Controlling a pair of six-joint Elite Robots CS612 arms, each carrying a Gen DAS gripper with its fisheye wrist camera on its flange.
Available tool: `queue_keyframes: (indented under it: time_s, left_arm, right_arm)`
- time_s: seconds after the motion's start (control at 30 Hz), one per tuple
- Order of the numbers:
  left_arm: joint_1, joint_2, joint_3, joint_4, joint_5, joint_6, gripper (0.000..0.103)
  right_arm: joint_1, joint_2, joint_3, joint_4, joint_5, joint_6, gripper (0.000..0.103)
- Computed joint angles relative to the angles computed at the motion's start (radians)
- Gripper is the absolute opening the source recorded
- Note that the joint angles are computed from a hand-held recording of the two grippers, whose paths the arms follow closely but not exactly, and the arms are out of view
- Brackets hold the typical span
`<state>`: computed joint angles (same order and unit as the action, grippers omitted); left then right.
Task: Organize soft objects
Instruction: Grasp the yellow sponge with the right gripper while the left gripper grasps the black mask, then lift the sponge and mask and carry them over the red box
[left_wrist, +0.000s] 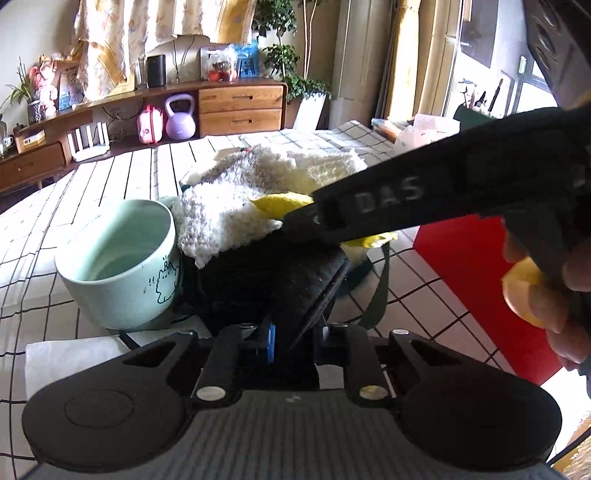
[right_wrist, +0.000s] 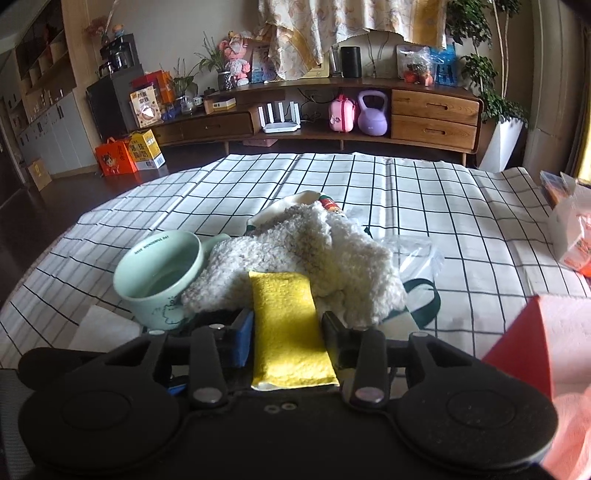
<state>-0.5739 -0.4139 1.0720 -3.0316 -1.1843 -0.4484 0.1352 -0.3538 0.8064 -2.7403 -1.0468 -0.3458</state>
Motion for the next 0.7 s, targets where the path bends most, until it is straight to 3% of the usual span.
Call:
queue_keyframes:
  time_s: [0.37, 0.7]
  left_arm:
    - [-0.015, -0.051, 0.064, -0.054, 0.006, -0.027, 0.011]
    - [-0.035, -0.112, 0.144, -0.107, -0.007, -0.050, 0.011]
  right_arm:
    - [-0.034, -0.115, 0.209, -0.154, 0.050, 0.117, 0.035]
    - [-0.063, -0.191, 0.348, -0.252, 0.093, 0.167, 0.034]
